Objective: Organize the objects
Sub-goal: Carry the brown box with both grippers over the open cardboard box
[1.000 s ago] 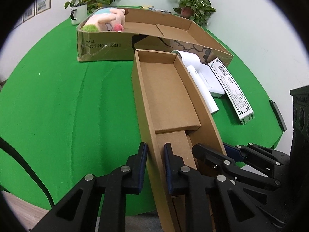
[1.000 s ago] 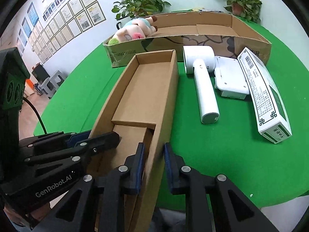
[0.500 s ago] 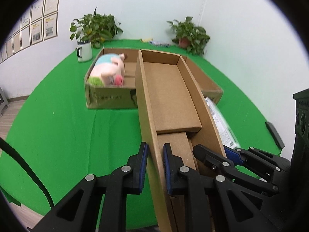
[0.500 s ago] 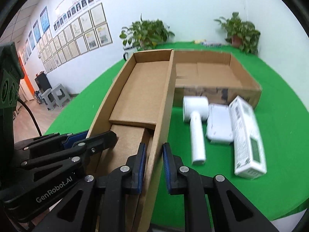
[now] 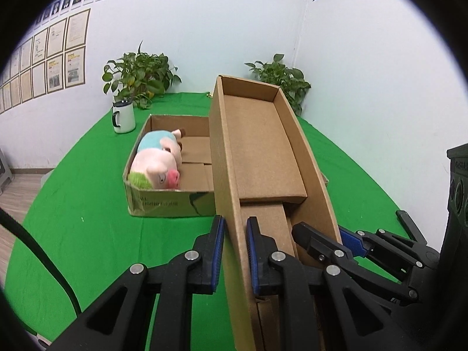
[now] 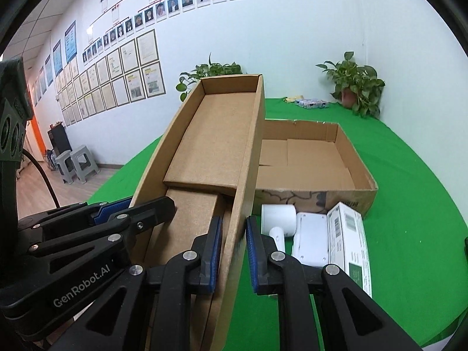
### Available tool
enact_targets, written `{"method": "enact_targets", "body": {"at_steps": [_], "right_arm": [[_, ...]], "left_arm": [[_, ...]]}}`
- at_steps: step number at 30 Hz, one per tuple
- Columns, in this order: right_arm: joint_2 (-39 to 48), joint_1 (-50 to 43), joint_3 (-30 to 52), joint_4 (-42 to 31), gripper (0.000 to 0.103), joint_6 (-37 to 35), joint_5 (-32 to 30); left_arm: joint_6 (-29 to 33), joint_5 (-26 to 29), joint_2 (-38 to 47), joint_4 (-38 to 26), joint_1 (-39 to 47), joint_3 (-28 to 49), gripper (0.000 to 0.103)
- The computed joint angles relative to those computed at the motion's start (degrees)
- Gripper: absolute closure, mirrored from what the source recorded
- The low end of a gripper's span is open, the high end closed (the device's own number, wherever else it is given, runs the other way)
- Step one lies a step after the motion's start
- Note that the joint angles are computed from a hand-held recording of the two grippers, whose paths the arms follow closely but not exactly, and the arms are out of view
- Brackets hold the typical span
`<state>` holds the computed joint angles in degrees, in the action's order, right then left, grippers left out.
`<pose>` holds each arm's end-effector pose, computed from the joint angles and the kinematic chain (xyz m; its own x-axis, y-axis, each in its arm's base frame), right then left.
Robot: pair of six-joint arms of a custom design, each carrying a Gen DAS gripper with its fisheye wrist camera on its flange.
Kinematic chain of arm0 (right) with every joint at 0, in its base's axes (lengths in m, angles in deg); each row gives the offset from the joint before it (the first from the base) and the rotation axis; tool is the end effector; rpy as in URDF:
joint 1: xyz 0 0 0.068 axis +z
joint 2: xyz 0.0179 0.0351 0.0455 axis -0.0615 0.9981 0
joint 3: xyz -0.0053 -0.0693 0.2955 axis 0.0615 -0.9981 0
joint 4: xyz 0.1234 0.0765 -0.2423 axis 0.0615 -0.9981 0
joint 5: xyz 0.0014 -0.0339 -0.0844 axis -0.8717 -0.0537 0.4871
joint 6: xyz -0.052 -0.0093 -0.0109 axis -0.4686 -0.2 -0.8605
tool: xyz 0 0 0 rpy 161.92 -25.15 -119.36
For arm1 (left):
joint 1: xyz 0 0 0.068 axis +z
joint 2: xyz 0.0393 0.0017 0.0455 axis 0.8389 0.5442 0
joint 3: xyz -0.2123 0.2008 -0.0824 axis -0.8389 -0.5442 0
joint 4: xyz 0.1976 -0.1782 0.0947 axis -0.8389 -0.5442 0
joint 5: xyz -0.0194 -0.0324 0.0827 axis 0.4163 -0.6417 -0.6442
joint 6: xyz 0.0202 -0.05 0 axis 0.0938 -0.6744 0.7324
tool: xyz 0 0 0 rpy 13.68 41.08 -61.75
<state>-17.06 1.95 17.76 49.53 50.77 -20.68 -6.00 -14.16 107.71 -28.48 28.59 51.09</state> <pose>0.2552 0.0311 0.2051 -0.5693 -0.0497 -0.8206 -0.2447 0.9632 0.1114 0.2963 -0.1624 0.1835 -0.5854 0.1253 -0.8010 0.4154 0.8948 -0.1636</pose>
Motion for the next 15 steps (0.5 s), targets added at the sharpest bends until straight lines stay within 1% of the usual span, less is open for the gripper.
{"method": "enact_targets", "body": {"at_steps": [7, 11, 15], "right_arm": [[-0.96, 0.62, 2.36, -2.71, 0.089, 1.08, 1.01], [-0.90, 1.24, 3.48, -3.04, 0.090, 1.42, 2.24], [0.66, 0.83, 5.68, -3.32, 0.090, 1.29, 2.14]], "left_arm": [[0.99, -0.05, 0.71, -1.98, 0.21, 3.13, 0.089], [0.72, 0.57, 1.31, -2.19, 0.69, 4.68, 0.089], [0.92, 0.83, 1.43, -3.31, 1.04, 6.31, 0.089]]}}
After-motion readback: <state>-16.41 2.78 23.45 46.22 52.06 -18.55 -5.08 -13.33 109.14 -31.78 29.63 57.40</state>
